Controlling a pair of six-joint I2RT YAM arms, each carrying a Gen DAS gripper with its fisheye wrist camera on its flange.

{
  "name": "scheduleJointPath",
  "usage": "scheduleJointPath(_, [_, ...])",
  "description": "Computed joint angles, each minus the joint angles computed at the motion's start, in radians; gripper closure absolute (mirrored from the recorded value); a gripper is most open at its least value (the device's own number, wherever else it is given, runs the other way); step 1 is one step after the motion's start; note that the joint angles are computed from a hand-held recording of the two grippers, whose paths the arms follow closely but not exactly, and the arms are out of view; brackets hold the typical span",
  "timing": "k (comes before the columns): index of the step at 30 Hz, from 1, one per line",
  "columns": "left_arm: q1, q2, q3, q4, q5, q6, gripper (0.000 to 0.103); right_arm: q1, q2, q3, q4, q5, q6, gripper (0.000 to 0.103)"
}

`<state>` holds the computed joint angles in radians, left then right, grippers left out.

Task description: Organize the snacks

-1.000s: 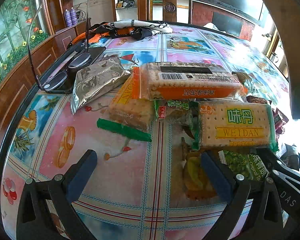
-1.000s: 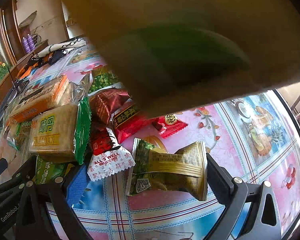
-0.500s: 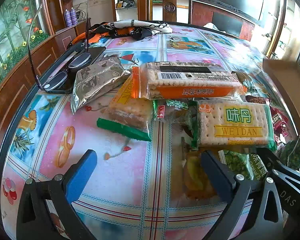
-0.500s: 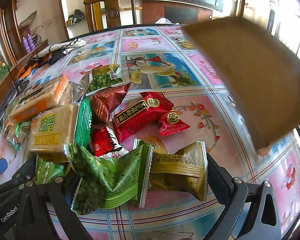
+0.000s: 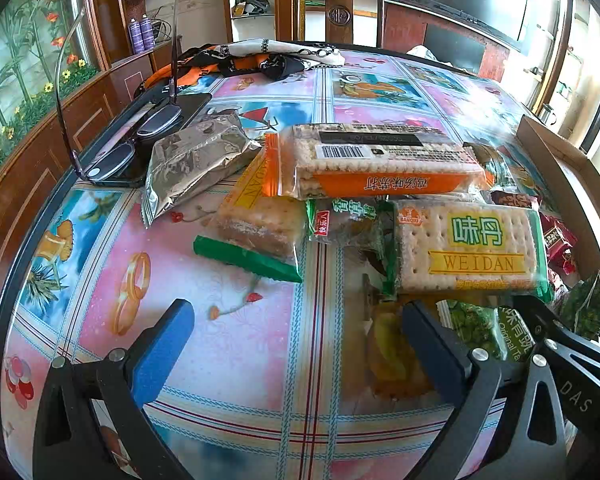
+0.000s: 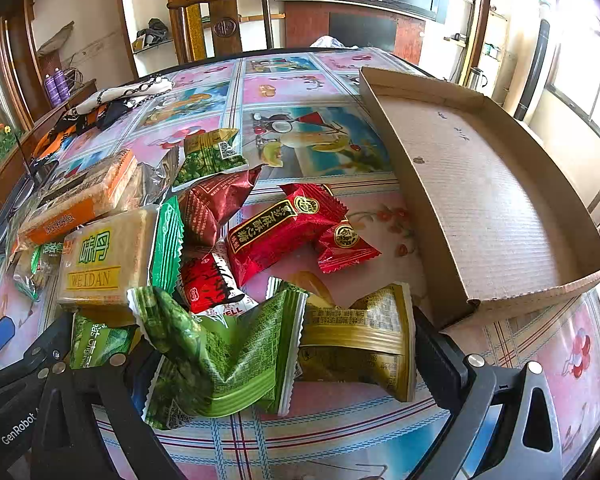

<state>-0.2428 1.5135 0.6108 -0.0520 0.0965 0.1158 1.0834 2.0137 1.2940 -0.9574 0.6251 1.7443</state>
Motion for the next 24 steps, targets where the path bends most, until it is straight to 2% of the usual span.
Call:
scheduleJointPath(15, [0.012,-0.011,-0.013,-0.006,0.026,0.035,0.000,0.002,0.003,0.012,-0.012,-0.003,0.004,0.000])
scheduleJointPath(17, [0.026,-0.019,-0.016,-0.015,0.044,0.049,0.000,0.007,-0.018,-0.018,0.034,-0.013,-0.060,0.000])
scheduleJointPath(22, [0.063,-0.036,-0.016,-0.031,0.104,0.051,0.000,0.035,-0.159,-0.209,0.263,-0.060,-0.362,0.000])
scheduleJointPath(24, [0.075,-0.042,-0.017,-0.036,0.130,0.053,0.000,0.052,-0.188,-0.236,0.287,-0.091,-0.417,0.000])
